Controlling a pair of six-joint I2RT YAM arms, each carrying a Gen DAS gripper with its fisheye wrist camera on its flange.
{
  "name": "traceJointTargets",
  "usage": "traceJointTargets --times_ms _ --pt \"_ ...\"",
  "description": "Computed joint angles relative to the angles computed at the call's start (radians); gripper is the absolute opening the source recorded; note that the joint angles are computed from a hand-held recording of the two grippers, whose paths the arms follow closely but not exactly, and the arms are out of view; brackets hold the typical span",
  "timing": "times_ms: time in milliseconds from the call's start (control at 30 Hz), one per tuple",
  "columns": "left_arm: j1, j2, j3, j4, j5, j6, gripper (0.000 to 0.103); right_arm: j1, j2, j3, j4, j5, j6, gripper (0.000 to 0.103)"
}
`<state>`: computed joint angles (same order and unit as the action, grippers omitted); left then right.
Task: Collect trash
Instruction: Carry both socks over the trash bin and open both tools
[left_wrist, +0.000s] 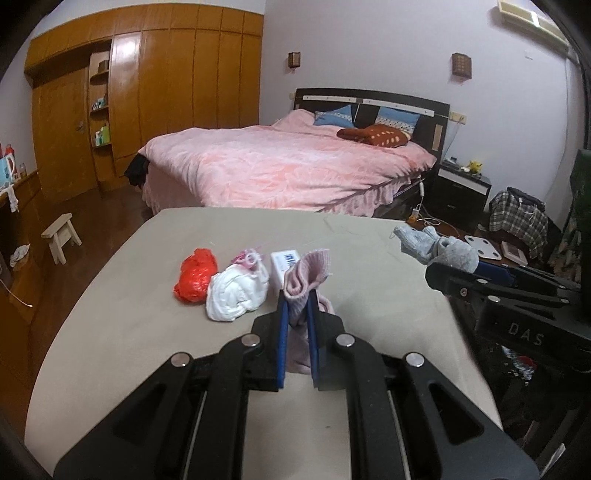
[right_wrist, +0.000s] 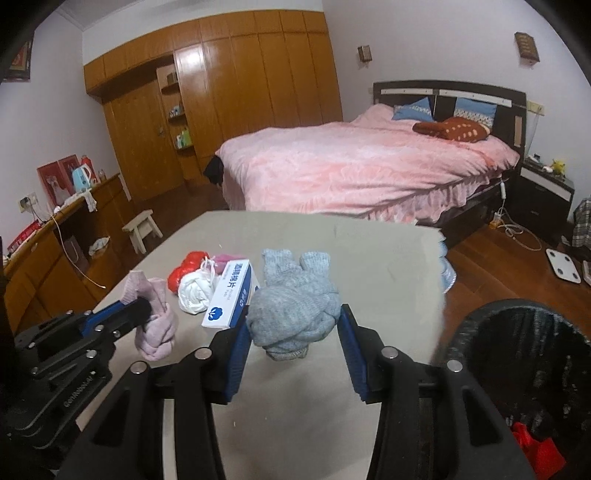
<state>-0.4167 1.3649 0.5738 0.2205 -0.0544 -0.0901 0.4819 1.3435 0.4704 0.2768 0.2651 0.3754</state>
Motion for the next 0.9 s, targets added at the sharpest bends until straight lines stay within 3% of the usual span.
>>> traceJointTargets --times_ms 433,900 --pt "-0.154 -0.140 -0.006 -0.087 -0.085 -0.043 0.009 0.025 -0.409 -0.106 -0.221 0.081 -0.015 0.046" --pt "-0.387 -0.160 0.055 -0.149 -0.214 -0.096 0.009 -0.098 -0.934 -0.156 -0.665 0.091 -0.043 0.046"
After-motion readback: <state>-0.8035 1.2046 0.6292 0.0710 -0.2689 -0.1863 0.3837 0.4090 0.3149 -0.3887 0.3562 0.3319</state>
